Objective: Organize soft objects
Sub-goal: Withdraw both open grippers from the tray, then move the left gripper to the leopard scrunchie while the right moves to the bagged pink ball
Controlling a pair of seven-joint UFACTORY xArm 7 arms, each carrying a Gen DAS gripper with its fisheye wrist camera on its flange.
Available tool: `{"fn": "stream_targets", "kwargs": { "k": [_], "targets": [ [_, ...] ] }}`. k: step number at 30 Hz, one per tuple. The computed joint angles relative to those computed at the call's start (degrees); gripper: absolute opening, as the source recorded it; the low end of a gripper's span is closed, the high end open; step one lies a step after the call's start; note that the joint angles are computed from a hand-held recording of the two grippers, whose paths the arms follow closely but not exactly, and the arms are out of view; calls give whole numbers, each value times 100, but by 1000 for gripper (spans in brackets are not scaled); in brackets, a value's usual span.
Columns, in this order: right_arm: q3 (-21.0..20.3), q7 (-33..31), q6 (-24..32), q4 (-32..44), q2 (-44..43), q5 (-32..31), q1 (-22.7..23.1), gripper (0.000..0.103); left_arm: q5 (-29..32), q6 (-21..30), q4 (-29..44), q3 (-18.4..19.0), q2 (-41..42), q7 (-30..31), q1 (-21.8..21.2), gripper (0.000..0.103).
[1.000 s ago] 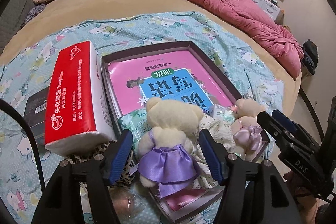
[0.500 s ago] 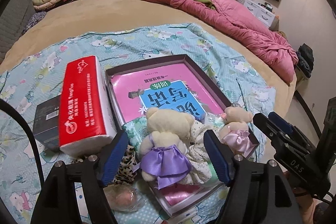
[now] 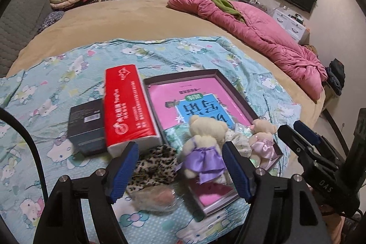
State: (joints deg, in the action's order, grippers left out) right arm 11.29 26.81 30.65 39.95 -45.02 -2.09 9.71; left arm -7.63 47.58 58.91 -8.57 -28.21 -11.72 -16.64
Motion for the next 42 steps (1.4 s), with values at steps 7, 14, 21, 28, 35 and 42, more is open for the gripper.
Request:
{"fn": "stream_targets", "kwargs": {
  "k": [7,14,21,28,35,42],
  "targets": [
    [139,-87,46,217,154,-1,210,79,31,186,-165,158,-301,22,154,75],
    [251,-160,128,443,369,104,543,79,30,324,-345,308,-494,60,361,74],
    [359,-563,216,685,755,163,1034,79,-62,499,-563,484,-515,248,464,74],
    [413,-1086,469,835,1159,196,1396,79,-247,604,-903,587,-426,469,512,74],
    [522,-1500,767,993,1574,150,1610,79,-480,525,-975,674,-181,630,540,74],
    [578,-1720,868,1116,1986,82,1703,79,-924,433,-923,823,141,892,515,74]
  ]
}}
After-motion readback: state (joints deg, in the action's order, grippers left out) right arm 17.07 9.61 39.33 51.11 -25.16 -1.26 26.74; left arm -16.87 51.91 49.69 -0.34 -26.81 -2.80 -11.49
